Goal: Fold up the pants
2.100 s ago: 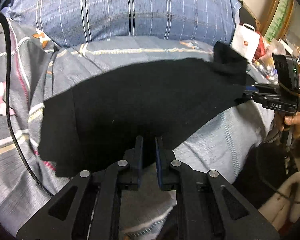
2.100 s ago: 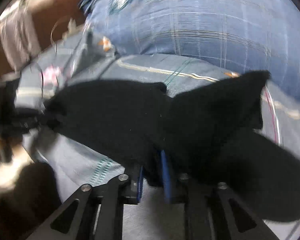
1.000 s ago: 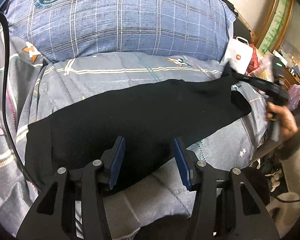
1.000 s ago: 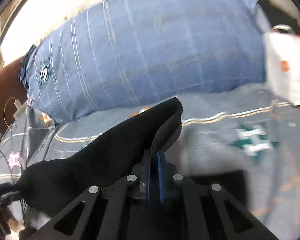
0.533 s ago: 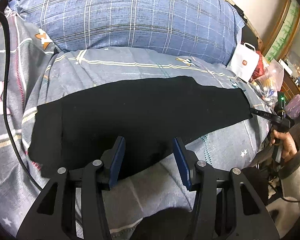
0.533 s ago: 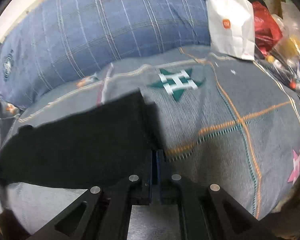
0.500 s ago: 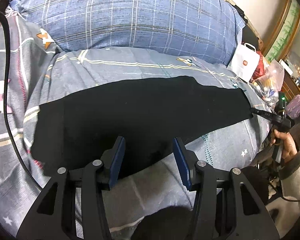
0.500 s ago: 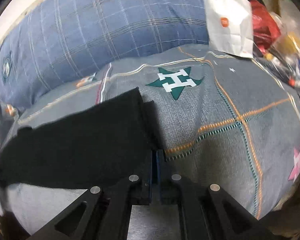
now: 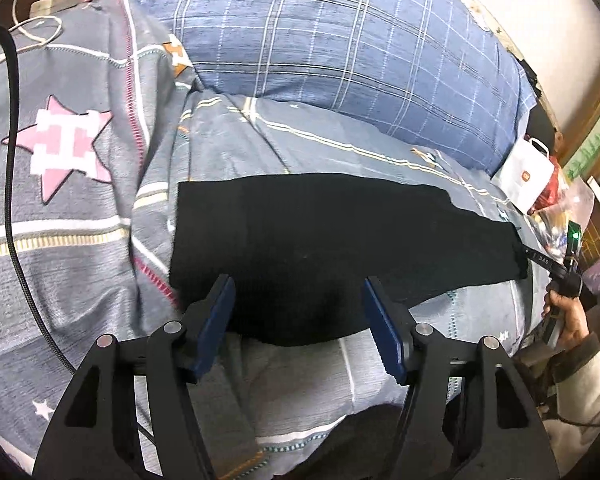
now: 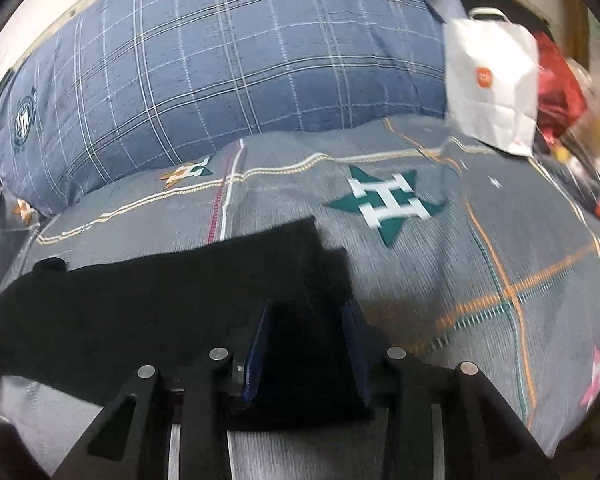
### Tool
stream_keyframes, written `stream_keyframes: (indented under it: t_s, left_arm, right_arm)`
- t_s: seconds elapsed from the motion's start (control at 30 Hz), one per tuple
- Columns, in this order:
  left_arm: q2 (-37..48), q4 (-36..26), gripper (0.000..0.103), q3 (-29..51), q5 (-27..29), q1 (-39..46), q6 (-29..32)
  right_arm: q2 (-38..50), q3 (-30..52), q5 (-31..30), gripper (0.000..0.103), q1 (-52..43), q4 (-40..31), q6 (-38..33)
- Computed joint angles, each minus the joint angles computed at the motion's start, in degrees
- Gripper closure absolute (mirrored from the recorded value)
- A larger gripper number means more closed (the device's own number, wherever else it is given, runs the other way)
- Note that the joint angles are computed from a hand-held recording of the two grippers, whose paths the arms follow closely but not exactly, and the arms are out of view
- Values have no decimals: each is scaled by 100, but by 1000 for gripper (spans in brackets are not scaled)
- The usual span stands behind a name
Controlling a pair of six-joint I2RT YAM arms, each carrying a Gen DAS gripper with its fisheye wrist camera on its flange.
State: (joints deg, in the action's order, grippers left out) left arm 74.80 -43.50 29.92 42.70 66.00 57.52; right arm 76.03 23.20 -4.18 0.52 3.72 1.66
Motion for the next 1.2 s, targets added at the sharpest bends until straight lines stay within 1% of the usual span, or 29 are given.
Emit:
stream_keyframes:
  t_s: [0.03, 0.07, 0.13, 0.17, 0.23, 0.27, 0.33, 0.37, 0.43, 0.57, 0.6, 0.63, 0.67, 0.7, 0.77, 0.83, 0.87, 0.93, 1.0, 1.03, 1.07, 1.13, 1.17, 1.2]
  left_arm:
    - [10, -1, 38, 4, -6, 5, 0]
    - [27, -3, 38, 6, -7, 28, 16]
    - [4, -45, 38, 3, 7, 62, 52]
    - [-2, -87, 38, 14, 25, 95, 105]
    - [-4, -190, 38, 82, 79, 180, 213]
    - [-16, -220, 38, 96, 99, 207, 227]
    - [35, -243, 38, 155, 129, 267, 231]
    - [52, -224, 38, 171, 123, 260, 199]
    - [99, -199, 38, 199, 137, 291, 152]
    - [230, -301, 38, 268, 160, 472, 273]
    - [268, -344, 38, 299, 155, 542, 338]
    - [301, -374, 38, 322, 158, 623, 408]
    - [323, -375, 38, 341, 158, 687, 451]
    - [385, -344, 38, 378, 161, 724, 461]
    - [448, -223, 37, 405, 160, 734, 327]
    - [499, -47, 36, 404, 159, 672, 91]
    - [505, 44, 35, 384, 184, 623, -37]
    - [514, 176, 35, 354, 211, 512, -199]
    - [483, 388, 35, 298, 188, 325, -448]
    - [468, 517, 35, 268, 159, 237, -606]
    - [485, 614, 35, 265, 148, 172, -735]
    - [544, 775, 35, 273, 157, 39, -960]
    - [554, 864, 35, 260, 141, -37, -1060]
    - [560, 934, 35, 247, 125, -102, -1112]
  right_arm:
    - [186, 80, 34, 75, 22, 47, -12]
    - [395, 177, 20, 89, 7, 73, -26]
    - [383, 211, -177, 95, -79, 31, -22]
    - [123, 172, -170, 96, -44, -144, -99]
    - [-476, 19, -51, 96, 34, -393, -225]
    - [-981, -83, -134, 96, -21, -665, -239]
    - [-1555, -194, -196, 97, -130, -1016, -258]
    - [-1639, -228, -106, 97, -120, -1087, -268]
    - [-1376, -244, -30, 97, -158, -980, -253]
    - [-234, -247, 104, 97, -119, -226, -91]
    - [-245, -285, 121, 96, -110, -142, -37]
    - [-360, -273, 159, 91, -101, -243, 56]
    - [-586, -221, 333, 84, -34, -517, 200]
    - [-804, -225, 420, 81, 27, -654, 273]
    - [-1485, -309, 214, 78, 209, -912, 412]
    - [-1915, -247, -44, 76, 667, -1266, 470]
    - [-2044, -156, -160, 76, 1187, -1429, 463]
    - [-1934, 70, -235, 76, 2242, -1524, 413]
    - [-1419, 420, -357, 76, 3237, -1426, 327]
    - [-1204, 560, -379, 76, 3534, -1372, 302]
    - [-782, 813, -436, 76, 4028, -1214, 260]
    - [-196, 1134, -747, 76, 4485, -937, 299]
    - [278, 1410, -955, 76, 4782, -755, 363]
    - [572, 1599, -912, 76, 5030, -675, 399]
